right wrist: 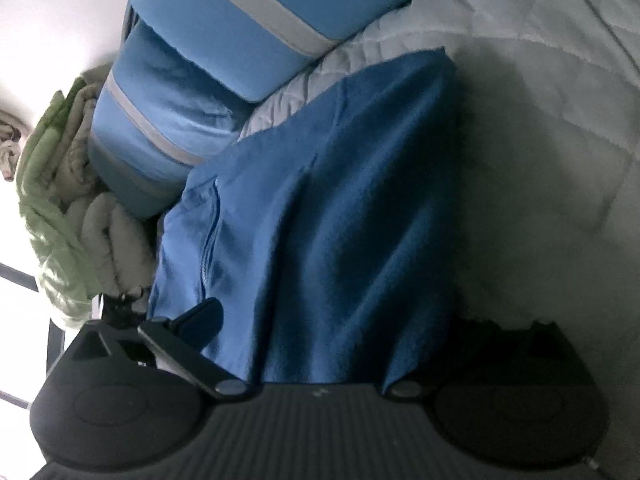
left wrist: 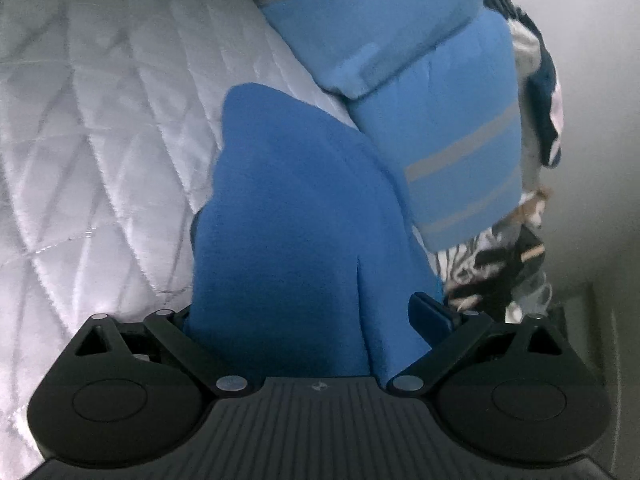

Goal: Fold clothes

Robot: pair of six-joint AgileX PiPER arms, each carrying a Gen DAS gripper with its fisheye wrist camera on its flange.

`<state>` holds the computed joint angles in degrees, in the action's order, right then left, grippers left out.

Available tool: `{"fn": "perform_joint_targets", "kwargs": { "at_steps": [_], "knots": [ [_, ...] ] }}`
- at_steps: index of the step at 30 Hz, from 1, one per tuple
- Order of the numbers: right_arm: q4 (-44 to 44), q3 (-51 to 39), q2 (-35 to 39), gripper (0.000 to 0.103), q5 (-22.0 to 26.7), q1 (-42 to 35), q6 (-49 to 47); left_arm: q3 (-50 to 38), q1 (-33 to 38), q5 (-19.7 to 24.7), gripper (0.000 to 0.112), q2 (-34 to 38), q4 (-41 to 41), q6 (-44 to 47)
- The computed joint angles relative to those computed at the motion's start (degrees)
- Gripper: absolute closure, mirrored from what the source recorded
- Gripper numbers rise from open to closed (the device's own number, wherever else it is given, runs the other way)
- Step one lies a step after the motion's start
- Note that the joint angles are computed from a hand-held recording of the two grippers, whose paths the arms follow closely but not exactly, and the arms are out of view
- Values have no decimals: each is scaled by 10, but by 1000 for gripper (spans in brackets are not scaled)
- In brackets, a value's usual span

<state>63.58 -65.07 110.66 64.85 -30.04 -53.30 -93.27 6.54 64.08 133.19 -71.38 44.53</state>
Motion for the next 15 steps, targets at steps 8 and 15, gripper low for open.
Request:
{"fn": "perform_joint_targets", "kwargs": {
  "at_steps": [8, 15],
  "knots": [
    [25, 60, -49, 53, -88, 32, -11, 80, -45, -114, 78, -87, 56, -15],
    [76, 130, -154, 66, -153, 53, -71, 188, -112, -284, 85, -223, 104, -34]
  ]
}}
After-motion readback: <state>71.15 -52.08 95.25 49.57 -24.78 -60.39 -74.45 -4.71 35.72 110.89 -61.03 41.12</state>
